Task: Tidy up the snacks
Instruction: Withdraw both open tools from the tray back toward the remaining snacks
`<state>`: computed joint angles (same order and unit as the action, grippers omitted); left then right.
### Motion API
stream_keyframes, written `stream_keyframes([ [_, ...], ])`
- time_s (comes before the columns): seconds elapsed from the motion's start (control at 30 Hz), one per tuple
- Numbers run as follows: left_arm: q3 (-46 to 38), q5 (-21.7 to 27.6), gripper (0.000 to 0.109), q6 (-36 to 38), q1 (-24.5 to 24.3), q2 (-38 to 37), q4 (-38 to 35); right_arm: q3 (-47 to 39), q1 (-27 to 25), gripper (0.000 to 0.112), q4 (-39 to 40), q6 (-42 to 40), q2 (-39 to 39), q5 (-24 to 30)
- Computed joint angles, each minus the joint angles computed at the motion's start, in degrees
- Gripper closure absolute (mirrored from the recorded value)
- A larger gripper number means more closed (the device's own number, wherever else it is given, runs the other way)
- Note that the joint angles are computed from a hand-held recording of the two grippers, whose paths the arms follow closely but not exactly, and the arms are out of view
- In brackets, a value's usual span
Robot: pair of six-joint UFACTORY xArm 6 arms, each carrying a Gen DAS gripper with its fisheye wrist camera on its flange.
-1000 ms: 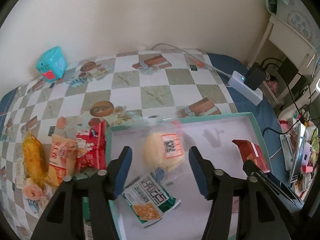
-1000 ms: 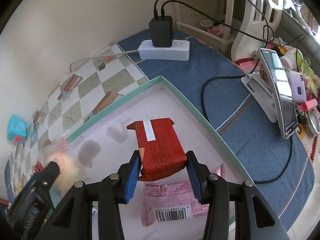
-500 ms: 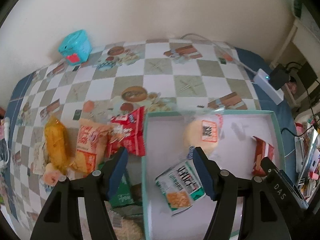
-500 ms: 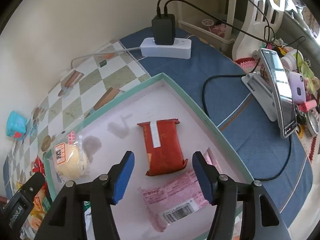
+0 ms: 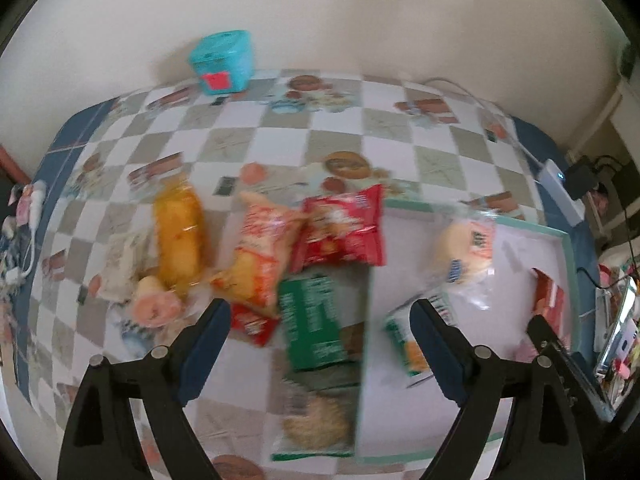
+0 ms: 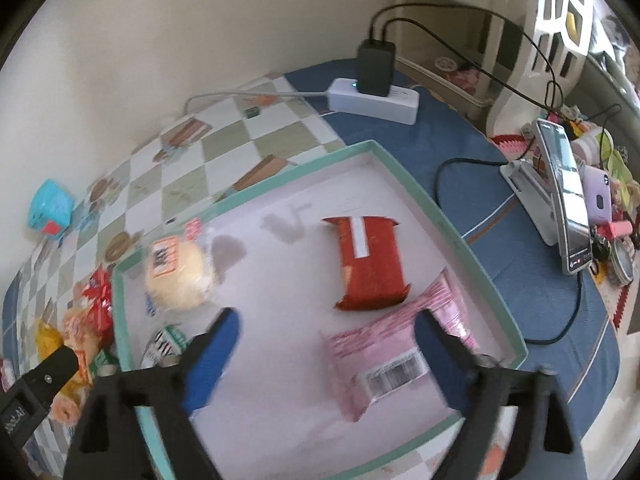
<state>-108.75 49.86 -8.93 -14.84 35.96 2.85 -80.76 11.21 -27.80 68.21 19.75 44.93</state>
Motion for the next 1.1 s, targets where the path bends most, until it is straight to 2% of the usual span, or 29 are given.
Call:
stream_keyframes([
  [0.37, 16.1, -6.3, 0.017, -5.3, 6.1, -11.0, 5.9, -0.6, 5.1, 0.016, -0.4, -0.8, -0.6, -0.1],
  [0.53, 20.8, -8.3, 0.017, -5.9, 8.5, -14.4, 5.5, -0.6, 7.4, 0.016, -0.5, -0.6, -1.3, 0.3],
  [0.63, 23.2, -9.8, 0.017, -8.3, 9.5, -16.1, 8.7, -1.4, 8.8, 0.016, -0.4, -0.9, -1.1, 0.8],
  [0.87, 26.0, -11.5, 0.017, -9.9, 13.3, -18.2, 7.7, -5.0, 11.6, 0.015, 2.3, -3.9, 1.0, 2.2],
  [1.1, 25.2, -10.6, 0.017, -10.9, 16.8, -17.3, 4.7, -10.6, 13.2, 0.016, 6.4, -7.8, 5.1, 2.7],
])
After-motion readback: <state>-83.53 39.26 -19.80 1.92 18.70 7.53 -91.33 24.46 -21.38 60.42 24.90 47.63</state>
